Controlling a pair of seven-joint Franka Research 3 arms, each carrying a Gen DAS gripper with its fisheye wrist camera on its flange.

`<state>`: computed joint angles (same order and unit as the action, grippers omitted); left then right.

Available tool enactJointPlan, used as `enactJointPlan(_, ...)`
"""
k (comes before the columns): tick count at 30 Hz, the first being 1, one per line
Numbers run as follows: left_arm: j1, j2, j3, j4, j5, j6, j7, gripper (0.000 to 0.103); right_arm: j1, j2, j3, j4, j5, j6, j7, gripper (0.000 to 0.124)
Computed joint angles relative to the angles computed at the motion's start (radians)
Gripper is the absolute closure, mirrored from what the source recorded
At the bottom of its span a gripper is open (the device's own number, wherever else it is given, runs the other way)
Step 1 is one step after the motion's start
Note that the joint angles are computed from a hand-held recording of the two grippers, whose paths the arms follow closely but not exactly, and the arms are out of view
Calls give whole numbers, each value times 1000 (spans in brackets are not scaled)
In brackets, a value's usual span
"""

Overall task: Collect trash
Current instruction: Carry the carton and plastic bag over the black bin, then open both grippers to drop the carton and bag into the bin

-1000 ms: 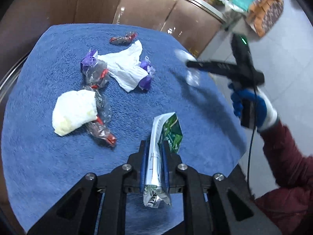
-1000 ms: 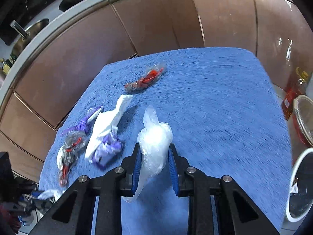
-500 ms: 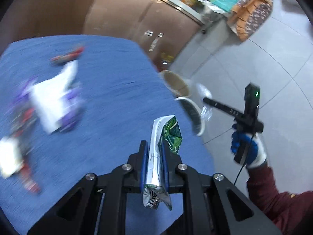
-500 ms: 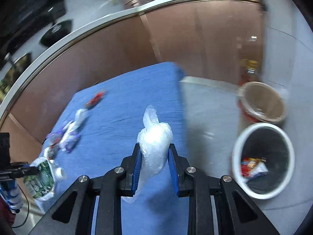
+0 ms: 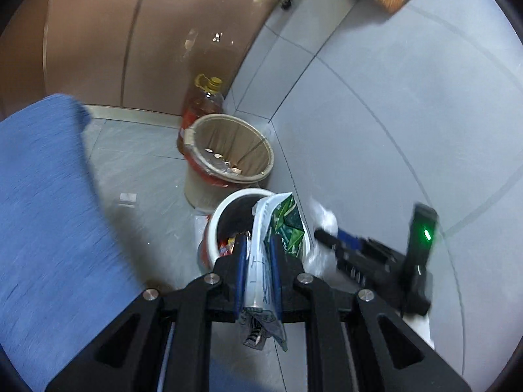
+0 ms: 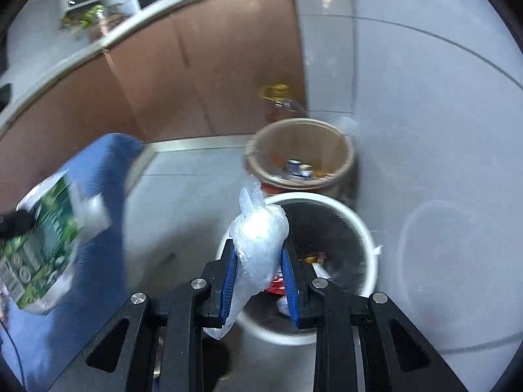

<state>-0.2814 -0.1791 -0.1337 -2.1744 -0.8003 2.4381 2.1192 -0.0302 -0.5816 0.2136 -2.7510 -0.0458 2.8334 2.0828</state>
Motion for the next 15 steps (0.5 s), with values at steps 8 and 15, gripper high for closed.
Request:
enactJointPlan(8,2,268,-122,190,107,49,-117,74,-99,-49,50,-23,-98,-36,70,75)
enactJointPlan(15,27,127,-119,64,26,101,-25,74,-89,-111,53,-43,-110,-42,98,74)
